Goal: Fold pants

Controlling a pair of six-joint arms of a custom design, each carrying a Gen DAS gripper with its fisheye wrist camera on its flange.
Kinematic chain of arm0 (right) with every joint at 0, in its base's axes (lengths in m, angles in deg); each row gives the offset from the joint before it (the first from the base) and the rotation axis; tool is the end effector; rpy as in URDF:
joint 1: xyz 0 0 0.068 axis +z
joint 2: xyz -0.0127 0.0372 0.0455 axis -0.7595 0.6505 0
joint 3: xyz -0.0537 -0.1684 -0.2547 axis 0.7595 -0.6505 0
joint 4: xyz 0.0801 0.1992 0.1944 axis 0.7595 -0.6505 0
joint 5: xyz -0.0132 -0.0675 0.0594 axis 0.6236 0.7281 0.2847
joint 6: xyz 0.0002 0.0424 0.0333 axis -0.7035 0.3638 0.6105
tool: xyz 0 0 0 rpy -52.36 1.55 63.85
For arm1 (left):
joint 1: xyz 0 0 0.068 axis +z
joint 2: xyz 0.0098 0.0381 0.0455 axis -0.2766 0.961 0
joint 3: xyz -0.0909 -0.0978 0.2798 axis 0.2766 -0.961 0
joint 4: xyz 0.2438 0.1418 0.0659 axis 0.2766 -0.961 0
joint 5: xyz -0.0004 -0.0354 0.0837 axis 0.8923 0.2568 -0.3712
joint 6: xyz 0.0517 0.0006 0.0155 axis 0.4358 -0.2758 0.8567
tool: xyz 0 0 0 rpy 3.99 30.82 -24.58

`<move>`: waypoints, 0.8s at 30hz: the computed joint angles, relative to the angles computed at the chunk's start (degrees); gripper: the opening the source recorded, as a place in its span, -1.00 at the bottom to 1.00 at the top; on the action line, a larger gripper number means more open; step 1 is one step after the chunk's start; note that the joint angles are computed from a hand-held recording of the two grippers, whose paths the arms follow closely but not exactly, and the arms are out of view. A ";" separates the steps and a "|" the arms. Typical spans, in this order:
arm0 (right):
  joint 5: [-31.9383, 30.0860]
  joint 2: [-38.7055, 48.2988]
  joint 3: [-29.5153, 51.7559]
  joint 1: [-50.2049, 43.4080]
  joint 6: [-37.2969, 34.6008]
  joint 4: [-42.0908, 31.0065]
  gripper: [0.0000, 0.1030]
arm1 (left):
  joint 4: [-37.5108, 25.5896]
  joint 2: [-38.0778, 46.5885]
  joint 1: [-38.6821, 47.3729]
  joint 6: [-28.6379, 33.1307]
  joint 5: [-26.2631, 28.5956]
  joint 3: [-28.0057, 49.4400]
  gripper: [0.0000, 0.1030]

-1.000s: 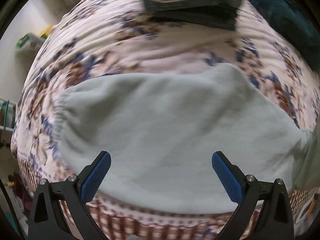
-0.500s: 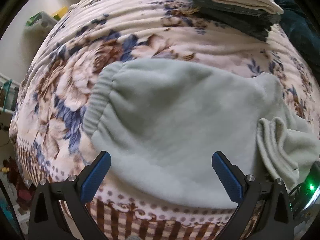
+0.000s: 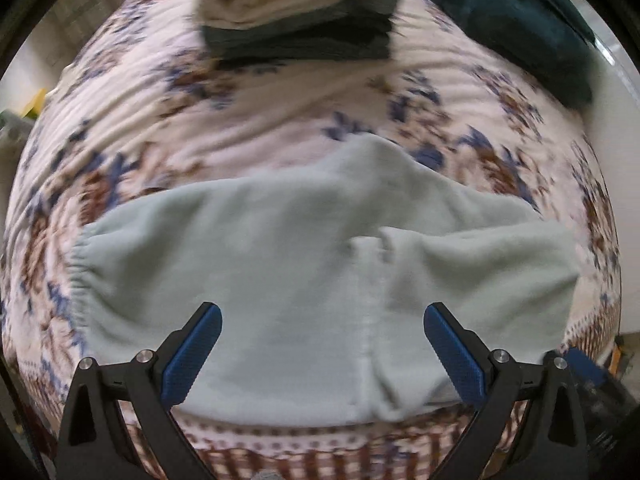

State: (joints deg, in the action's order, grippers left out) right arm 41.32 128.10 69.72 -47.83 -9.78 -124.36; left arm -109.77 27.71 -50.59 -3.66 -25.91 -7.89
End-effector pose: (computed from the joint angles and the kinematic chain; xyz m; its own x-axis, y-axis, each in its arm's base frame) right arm 0.2180 0.0116 0.2215 -0.9599 0.1996 -0.1969 0.1589 0.9659 0.2046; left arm 0.2762 -0.1876 0.2020 -0.9708 -0.1267 -0.2037 -0.1072 0.9888 -0.1043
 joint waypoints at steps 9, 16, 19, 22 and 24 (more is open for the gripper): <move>0.72 12.02 2.66 -29.26 -18.33 2.17 0.65 | 5.42 16.24 -3.39 -2.69 8.31 7.97 1.00; -3.03 21.47 3.81 -37.74 -21.44 4.76 0.65 | 15.45 19.08 -0.49 -6.80 14.46 3.88 -0.38; -5.35 23.96 4.57 -39.32 -22.71 4.56 0.65 | 18.03 14.66 -0.05 -6.21 13.14 -0.11 -0.58; -6.69 25.63 5.81 -39.81 -23.58 3.55 0.65 | 14.79 12.81 0.53 -4.30 8.94 -1.28 -0.58; -7.53 26.43 7.24 -39.75 -24.09 2.59 0.65 | 14.32 12.25 2.12 -4.28 10.30 -1.90 -0.56</move>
